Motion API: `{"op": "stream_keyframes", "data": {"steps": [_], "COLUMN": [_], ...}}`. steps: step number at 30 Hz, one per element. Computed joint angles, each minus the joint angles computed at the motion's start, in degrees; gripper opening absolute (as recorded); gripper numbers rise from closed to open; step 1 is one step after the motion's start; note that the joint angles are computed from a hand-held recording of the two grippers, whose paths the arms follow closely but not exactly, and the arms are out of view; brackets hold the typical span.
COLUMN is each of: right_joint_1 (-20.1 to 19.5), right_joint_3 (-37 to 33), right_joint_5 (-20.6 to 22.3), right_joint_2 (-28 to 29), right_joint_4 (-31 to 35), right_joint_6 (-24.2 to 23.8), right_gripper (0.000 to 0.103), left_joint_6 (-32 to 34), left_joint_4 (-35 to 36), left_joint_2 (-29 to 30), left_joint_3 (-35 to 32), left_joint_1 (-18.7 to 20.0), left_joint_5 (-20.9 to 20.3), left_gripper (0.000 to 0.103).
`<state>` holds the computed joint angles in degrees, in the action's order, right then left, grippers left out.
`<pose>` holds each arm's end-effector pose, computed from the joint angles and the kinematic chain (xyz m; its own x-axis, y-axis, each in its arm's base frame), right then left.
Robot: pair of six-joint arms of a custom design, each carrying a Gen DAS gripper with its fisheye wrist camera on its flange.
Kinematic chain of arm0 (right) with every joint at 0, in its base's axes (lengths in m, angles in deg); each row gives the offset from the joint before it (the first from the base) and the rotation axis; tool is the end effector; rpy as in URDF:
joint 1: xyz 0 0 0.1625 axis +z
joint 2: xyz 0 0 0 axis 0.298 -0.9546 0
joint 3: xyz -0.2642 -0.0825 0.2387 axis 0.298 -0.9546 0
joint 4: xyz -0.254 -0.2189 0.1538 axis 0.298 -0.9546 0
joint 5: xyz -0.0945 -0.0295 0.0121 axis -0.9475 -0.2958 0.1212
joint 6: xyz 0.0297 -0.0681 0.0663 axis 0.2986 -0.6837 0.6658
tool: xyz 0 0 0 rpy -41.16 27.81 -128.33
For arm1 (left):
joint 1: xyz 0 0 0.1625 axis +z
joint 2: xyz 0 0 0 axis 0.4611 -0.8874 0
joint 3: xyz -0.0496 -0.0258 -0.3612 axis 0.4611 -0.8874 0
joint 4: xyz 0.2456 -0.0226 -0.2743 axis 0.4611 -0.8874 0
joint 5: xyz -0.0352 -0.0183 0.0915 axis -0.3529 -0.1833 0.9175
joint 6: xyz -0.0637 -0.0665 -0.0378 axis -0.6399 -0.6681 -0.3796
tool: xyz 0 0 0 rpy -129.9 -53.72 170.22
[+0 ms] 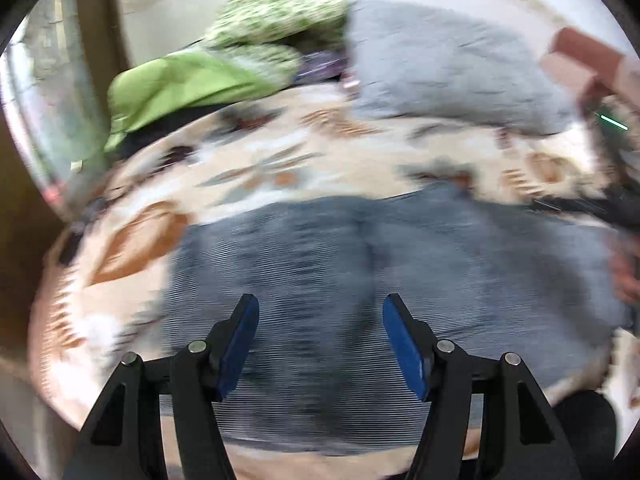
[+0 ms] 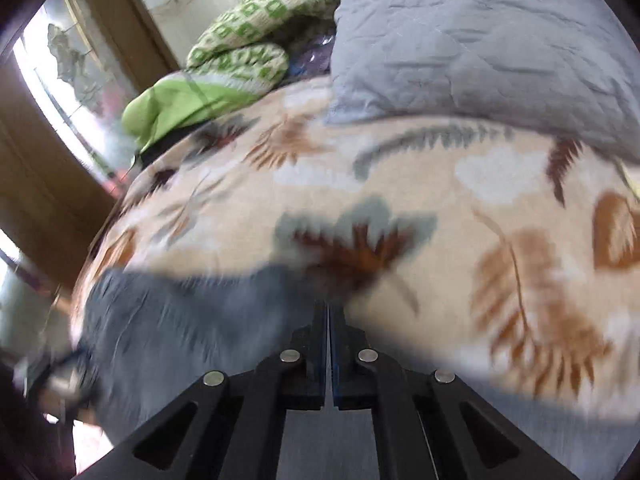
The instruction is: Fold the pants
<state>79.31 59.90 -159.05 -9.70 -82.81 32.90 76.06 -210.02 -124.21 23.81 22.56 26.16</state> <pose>0.1664 -0.6664 0.3016 -0.8935 0.0606 0.4449 -0.2327 0.7848 -0.5743 -0.2894 -0.6592 0.2173 -0.5919 0.4122 -0.6927 0.7049 0.6815 -0.1967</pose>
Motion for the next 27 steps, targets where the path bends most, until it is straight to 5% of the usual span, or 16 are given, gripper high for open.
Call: {"op": "stream_keyframes", "data": {"steps": [4,7,11,13,19,23,27], "right_joint_1": [-2.1,-6.0,-9.9,-12.2,-13.6,-19.6,-15.4], "right_joint_3": [15.8,27.1,36.7,41.5,51.3,61.2,62.2], "right_joint_5": [-5.9,-6.6,-11.2,-7.2,-5.5,4.5,-0.8], "right_joint_2": [-9.5,-17.7,-25.9,-32.0,-38.4,-45.7,-47.1], "right_joint_4": [-6.7,-13.2,-21.1,-22.1,-27.6,-36.9,-36.6], "right_joint_6": [4.9,7.2,8.0,13.1,10.3,9.3,9.4], "right_gripper": [0.002,0.003,0.003,0.003,0.003,0.003,0.004], "left_joint_6": [-8.2,-10.0,-11.9,-12.2,-9.3,-12.3,-14.3], "left_joint_4": [12.2,11.6,14.1,12.7,9.6,17.1,16.8], "left_joint_2": [1.7,0.8,0.1,-1.2,-2.3,0.5,-0.2], "left_joint_3": [-4.7,-4.2,-3.9,-2.0,0.5,-2.4,-2.2], "left_joint_1": [3.2,4.0,2.7,1.6,-1.0,0.6,1.2], "left_joint_5": [1.9,-0.2,2.6,3.7,0.2,2.9,2.3], "left_gripper": [0.077,0.08,0.08,0.08,0.08,0.08,0.081]}}
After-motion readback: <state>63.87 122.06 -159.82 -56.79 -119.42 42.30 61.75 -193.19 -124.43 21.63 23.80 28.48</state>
